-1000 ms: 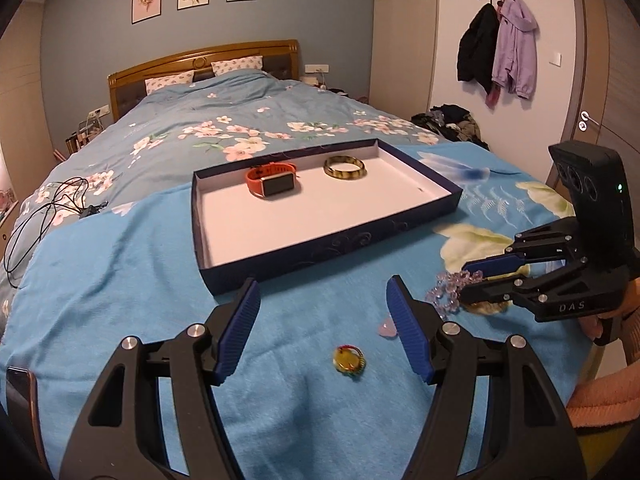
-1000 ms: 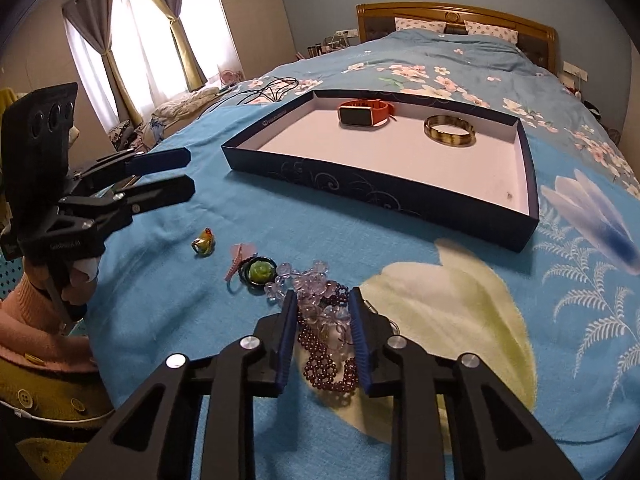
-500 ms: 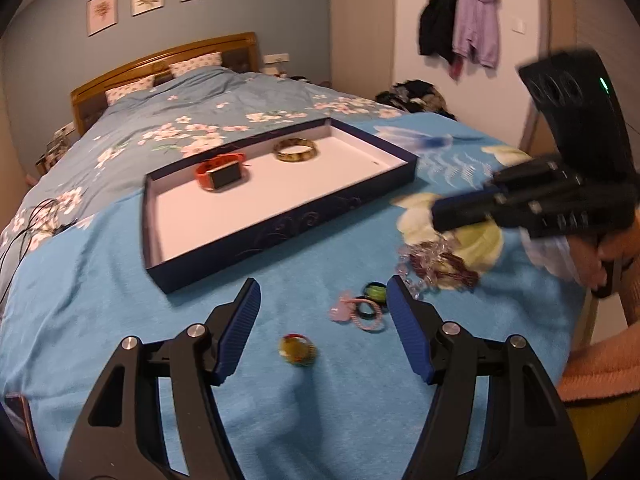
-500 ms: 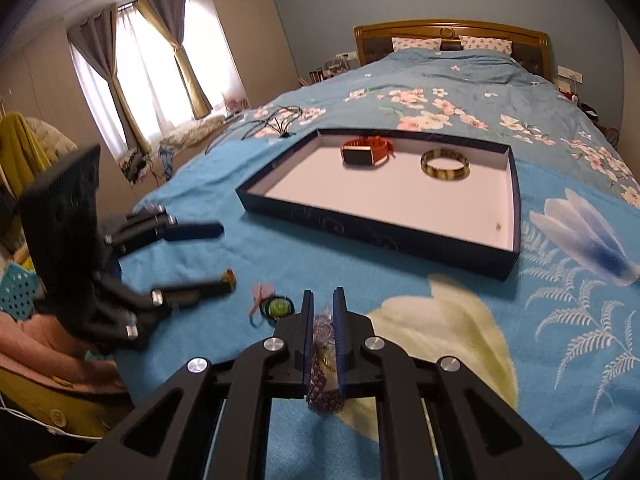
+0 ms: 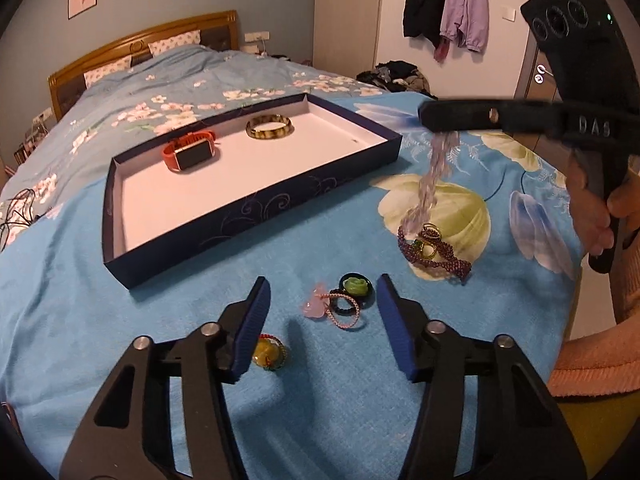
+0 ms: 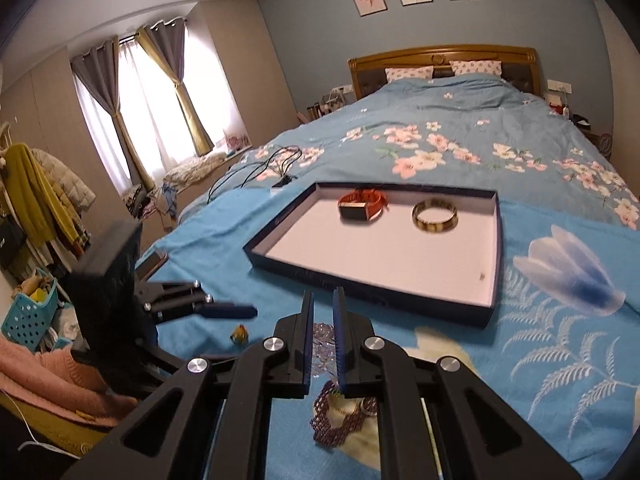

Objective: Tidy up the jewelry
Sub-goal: 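Grasp the clear crystal bracelet with the right gripper while the left gripper grasps the pink hair tie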

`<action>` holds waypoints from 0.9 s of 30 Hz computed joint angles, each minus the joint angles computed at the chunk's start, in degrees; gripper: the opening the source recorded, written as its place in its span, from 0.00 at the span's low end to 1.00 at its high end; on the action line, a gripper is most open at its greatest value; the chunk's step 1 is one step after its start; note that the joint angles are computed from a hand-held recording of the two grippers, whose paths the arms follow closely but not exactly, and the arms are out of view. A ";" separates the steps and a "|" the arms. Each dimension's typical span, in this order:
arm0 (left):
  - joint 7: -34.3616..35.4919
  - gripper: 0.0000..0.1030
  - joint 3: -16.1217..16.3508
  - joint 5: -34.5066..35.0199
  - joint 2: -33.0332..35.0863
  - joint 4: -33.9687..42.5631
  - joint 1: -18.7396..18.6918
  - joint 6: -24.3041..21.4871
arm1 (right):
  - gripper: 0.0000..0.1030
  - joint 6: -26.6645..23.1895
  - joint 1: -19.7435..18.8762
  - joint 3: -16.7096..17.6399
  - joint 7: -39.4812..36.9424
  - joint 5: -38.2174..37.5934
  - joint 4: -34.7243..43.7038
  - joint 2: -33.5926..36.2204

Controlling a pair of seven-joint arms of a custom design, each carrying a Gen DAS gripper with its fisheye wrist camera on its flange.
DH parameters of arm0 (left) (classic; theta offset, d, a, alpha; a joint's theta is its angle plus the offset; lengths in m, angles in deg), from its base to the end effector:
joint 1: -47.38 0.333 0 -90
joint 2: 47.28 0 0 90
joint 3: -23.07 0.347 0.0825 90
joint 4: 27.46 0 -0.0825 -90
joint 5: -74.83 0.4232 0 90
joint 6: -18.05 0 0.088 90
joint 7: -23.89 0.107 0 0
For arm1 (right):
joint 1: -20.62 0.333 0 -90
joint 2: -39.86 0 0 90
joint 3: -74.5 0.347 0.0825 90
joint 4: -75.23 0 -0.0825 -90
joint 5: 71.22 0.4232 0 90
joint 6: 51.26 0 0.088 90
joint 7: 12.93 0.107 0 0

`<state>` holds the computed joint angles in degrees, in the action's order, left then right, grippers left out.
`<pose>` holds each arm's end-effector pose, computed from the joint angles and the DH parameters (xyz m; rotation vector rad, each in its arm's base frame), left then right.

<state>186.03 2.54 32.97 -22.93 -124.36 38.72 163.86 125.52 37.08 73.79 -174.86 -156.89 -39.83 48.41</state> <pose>0.6695 -0.3248 0.4184 -0.5537 2.7622 -1.1440 0.5820 0.2492 0.4415 -1.4514 1.6786 -0.5751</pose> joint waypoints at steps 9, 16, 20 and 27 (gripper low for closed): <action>-7.79 0.30 1.48 5.15 3.72 5.34 -0.80 -7.13 | 0.08 -1.10 -0.92 -0.71 -1.14 2.22 0.68 1.26; -8.63 0.23 0.92 3.64 4.32 6.29 0.44 -8.22 | 0.08 -1.25 -0.54 -2.37 -1.63 5.07 -0.01 2.32; -10.29 0.22 1.23 3.85 4.89 7.17 0.28 -7.76 | 0.08 -2.33 -0.54 -2.37 -4.31 8.24 -1.24 2.09; -12.58 0.17 1.20 4.43 5.84 8.44 0.58 -7.78 | 0.10 -3.41 -0.73 -2.14 -14.73 20.30 -4.54 1.98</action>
<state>173.44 3.73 37.39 -17.09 -115.92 39.30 156.08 122.11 36.35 71.65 -189.58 -136.59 -44.37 50.39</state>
